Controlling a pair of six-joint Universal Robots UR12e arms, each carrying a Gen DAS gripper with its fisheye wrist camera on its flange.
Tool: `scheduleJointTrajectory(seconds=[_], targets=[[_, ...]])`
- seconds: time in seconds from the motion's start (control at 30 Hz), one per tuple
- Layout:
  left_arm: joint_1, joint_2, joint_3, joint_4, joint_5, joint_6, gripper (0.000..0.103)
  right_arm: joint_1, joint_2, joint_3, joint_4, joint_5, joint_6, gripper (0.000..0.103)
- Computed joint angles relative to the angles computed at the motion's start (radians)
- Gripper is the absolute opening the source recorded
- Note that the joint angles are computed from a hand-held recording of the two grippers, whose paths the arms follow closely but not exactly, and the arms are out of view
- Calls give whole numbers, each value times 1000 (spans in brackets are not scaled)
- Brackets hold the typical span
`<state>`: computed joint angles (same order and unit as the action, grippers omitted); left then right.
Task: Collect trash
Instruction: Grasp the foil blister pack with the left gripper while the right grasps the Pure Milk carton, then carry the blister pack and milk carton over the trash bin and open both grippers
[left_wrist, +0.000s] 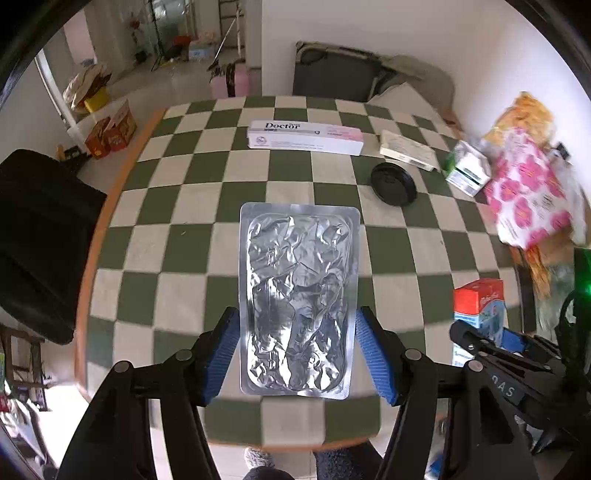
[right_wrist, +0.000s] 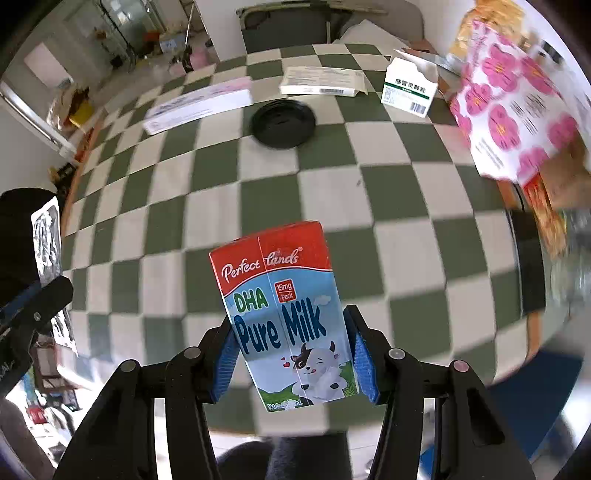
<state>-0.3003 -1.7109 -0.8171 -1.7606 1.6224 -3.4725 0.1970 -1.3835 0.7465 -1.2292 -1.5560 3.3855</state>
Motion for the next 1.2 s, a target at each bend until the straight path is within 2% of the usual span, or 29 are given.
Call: scheduleJointTrajectory(seconds=[0.2, 0.3, 0.47, 0.6, 0.73, 0.8, 0.93, 1.07, 1.13, 1.17, 1.2], targets=[[25, 165, -184, 44, -48, 69, 61, 101, -142, 158, -48, -22, 169, 56], [34, 235, -264, 24, -82, 87, 61, 151, -203, 231, -50, -13, 252, 56], [34, 326, -390, -36, -127, 93, 61, 220, -290, 365, -25, 25, 340, 56], [40, 386, -514, -75, -172, 82, 61, 249, -353, 495, -18, 71, 376, 56], [62, 430, -663, -85, -217, 65, 61, 239, -420, 667, -59, 137, 391, 56], [85, 450, -757, -63, -256, 50, 61, 225, -450, 765, -103, 172, 389, 56], [119, 467, -914, 12, -315, 26, 61, 198, -482, 933, -224, 224, 375, 56], [142, 459, -1030, 101, -361, 12, 62, 181, -471, 1061, -353, 264, 350, 56], [155, 454, -1080, 159, -390, -4, 68, 180, -451, 1111, -423, 273, 329, 57], [157, 454, -1092, 174, -380, -8, 72, 181, -441, 1128, -450, 277, 323, 57], [160, 455, -1104, 190, -364, -9, 82, 182, -431, 1147, -479, 279, 315, 57]])
